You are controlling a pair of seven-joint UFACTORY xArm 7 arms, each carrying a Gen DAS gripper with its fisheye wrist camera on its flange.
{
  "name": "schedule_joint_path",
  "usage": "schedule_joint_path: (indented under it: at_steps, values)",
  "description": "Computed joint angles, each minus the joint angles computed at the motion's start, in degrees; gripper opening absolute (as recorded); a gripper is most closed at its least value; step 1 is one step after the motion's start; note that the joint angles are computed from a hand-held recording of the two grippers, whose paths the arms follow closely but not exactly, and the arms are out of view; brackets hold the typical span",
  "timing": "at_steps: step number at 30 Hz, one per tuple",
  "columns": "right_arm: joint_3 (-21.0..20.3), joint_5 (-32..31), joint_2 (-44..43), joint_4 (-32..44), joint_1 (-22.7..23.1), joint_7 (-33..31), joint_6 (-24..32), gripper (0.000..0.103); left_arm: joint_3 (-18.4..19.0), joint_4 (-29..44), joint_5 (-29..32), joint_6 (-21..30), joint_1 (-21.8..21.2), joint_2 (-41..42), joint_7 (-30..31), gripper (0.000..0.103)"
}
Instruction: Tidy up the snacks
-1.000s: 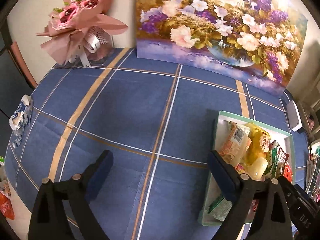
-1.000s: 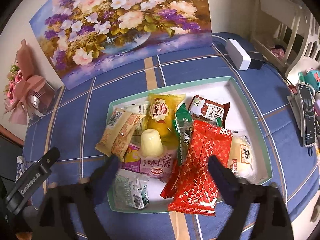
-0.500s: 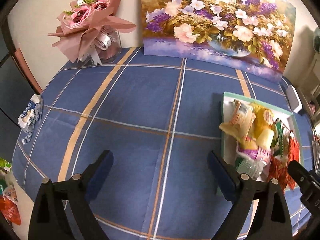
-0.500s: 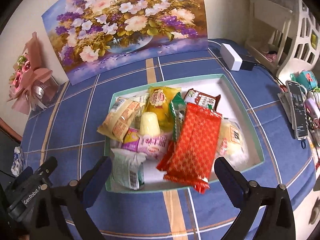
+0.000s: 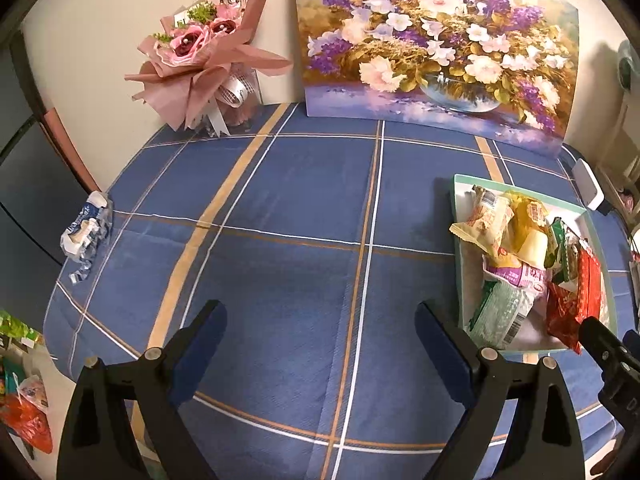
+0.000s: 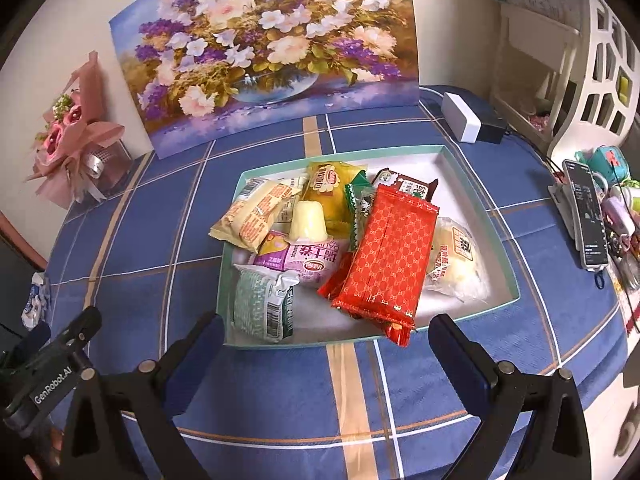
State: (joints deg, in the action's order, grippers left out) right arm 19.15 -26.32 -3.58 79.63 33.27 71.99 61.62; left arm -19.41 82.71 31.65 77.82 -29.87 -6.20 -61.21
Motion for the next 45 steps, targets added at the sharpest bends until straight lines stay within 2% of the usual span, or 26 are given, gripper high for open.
schedule_joint_path:
  at_steps: [5, 9, 45]
  values:
    - [0.1, -0.4, 0.5, 0.7, 0.3, -0.4, 0.6, 0.103, -0.2, 0.0, -0.6, 0.9, -0.1, -0.3, 0.3, 0.095]
    - [0.0, -0.5, 0.4, 0.6, 0.5, -0.4, 0.6, 0.103, -0.7, 1.5, 0.5, 4.0, -0.7, 0.7, -0.1, 0.095]
    - [-0.4, -0.5, 2.5, 3.0, 2.3, -2.3, 2.4, 0.103, 0.6, -0.4, -5.3, 3.4, 0.8, -1.1, 0.6, 0.095]
